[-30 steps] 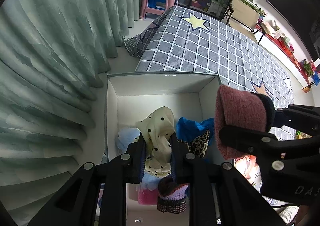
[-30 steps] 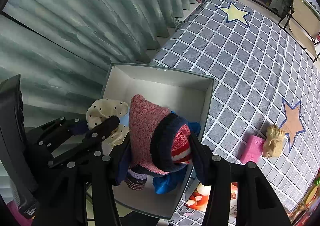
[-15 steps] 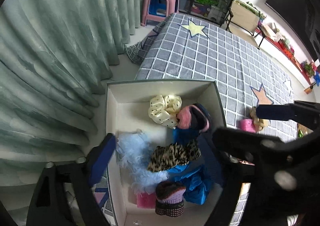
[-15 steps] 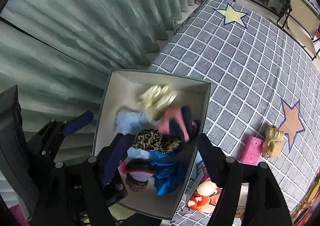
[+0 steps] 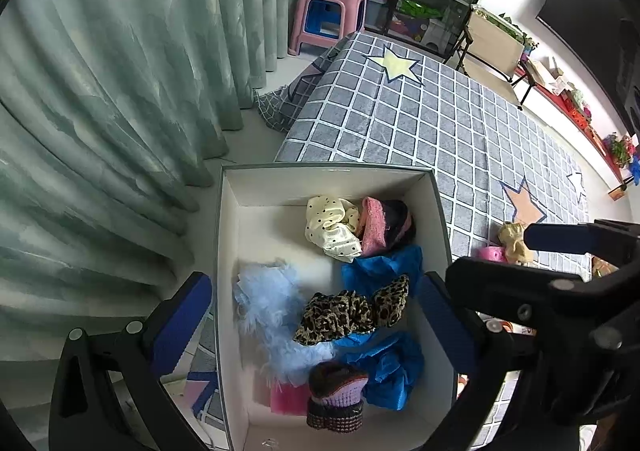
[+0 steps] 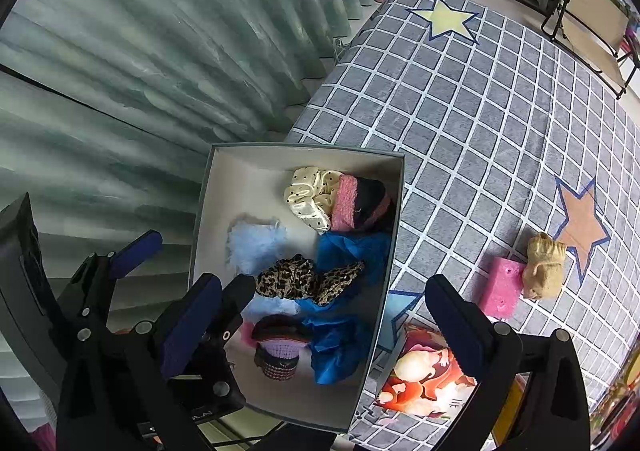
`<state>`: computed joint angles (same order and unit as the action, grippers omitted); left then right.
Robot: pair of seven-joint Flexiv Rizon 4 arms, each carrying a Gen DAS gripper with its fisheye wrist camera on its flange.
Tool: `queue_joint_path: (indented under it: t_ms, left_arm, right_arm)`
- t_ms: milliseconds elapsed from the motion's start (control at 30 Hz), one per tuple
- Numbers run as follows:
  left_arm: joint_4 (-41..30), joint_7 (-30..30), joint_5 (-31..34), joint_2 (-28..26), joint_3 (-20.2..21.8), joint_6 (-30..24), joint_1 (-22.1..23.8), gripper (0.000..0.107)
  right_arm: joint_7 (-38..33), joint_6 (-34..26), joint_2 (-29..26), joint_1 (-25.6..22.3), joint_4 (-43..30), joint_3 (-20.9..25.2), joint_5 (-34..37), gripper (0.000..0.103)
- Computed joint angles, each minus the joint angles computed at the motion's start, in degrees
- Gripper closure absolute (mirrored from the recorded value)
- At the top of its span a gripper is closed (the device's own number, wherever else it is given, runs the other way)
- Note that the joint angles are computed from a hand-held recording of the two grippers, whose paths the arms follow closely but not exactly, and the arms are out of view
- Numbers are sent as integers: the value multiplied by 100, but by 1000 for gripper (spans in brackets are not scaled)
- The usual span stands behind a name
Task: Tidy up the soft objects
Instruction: 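Move both tools out of the box back over the table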
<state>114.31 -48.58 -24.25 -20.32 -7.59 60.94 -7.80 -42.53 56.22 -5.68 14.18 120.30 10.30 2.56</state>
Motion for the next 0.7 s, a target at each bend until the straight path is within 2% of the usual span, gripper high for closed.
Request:
queue_joint_path:
  t_ms: [267,400,533,700]
  left_arm:
    - [29,-40,90,57,29,43,-32,4]
    - [3,23,30,145,-6,-177,-9,4]
    - [-41,166,-76,262,-52,-502,-42,4]
    - [-40,439,-123,400,-146,-797,-253,4]
  right_arm:
    - [29,12,57,16,13,18,29,1]
    - [27,-4,137,0,46,23,134,1]
    - [-45,-14,368,-56,156,29,406,1]
    - [-14,-180,910,-164,461,-22,732,1]
